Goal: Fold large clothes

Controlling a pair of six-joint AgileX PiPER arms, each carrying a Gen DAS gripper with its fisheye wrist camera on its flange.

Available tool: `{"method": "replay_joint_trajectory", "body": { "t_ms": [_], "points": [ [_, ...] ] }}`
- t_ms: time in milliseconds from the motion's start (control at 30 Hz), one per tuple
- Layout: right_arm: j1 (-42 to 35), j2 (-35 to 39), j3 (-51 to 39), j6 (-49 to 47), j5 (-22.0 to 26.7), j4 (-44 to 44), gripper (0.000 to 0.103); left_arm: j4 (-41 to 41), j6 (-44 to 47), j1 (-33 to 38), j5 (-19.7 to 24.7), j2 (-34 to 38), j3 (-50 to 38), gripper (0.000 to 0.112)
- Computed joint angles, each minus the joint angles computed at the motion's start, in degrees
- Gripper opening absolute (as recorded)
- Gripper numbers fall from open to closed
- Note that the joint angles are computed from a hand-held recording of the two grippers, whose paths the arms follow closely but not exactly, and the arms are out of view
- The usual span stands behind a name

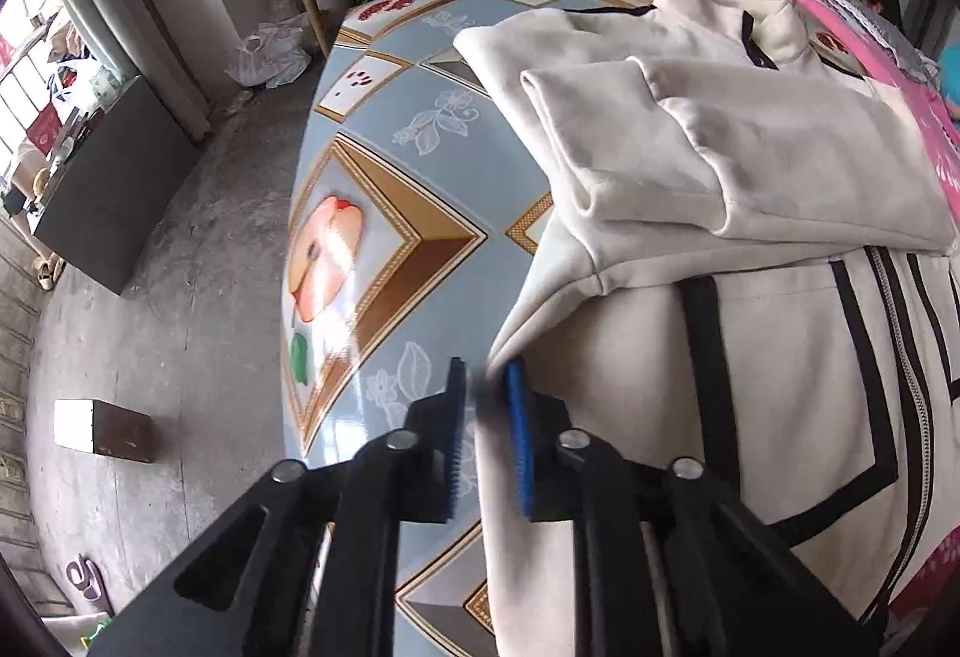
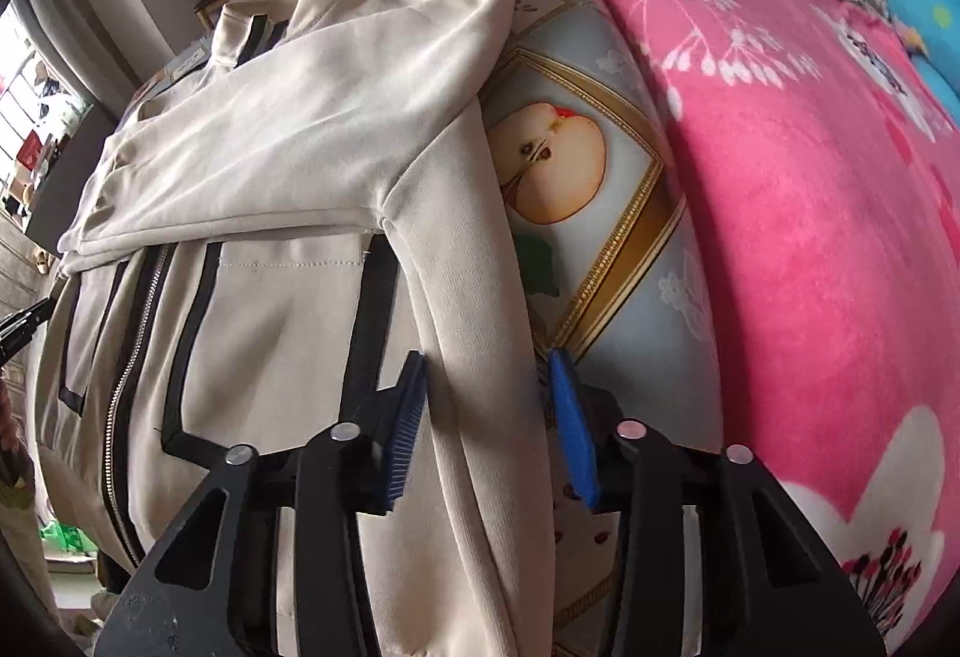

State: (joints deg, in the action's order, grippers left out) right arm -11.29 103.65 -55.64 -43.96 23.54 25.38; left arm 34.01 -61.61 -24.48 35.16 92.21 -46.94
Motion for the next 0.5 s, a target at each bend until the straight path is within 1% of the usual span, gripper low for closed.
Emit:
{"method": "replay_joint_trajectory", "body": {
  "t_ms": [67, 100, 167, 233, 267, 333, 433, 467, 500],
  "points": [
    [1.61, -0.27, 0.74, 5.35, -2.67, -5.33, 0.011, 4.35, -2.44, -2.0, 1.96, 1.14, -0.57, 0.006],
    [2.12, -0.56, 0.94, 6.78, -3.48, -6.79, 0.007, 7.05, -4.24, -3.5, 3.75, 1.56, -0.77, 0.005],
    [3.03, -2.4, 2.38, 11.59, -6.02, -10.85, 0.005, 12.47, -8.58, -7.04, 8.29, 1.13, -0.76, 0.005],
    [2.65, -4.99, 4.07, 11.24, -7.69, -9.9, 0.005, 15.57, -11.11, -9.44, 11.39, -0.97, -0.25, 0.005],
    [2.45, -5.85, 4.66, 11.23, -8.45, -9.58, 0.005, 16.04, -11.23, -9.74, 11.97, -1.51, -0.06, 0.005],
    [2.47, -5.55, 4.86, 14.04, -9.58, -12.55, 0.005, 16.37, -10.75, -9.45, 12.0, -0.75, 0.23, 0.005],
    [2.56, -1.06, 2.95, 20.07, -10.15, -17.89, 0.005, 14.28, -9.17, -6.82, 8.3, 2.42, 0.61, 0.005],
    [2.76, 0.21, 2.07, 21.26, -10.48, -19.3, 0.006, 14.96, -10.01, -6.91, 8.16, 2.83, 0.79, 0.006],
    [2.96, 0.37, 1.98, 22.8, -10.79, -21.07, 0.009, 14.33, -9.34, -7.31, 8.99, 2.82, 0.4, 0.008]
  ]
}}
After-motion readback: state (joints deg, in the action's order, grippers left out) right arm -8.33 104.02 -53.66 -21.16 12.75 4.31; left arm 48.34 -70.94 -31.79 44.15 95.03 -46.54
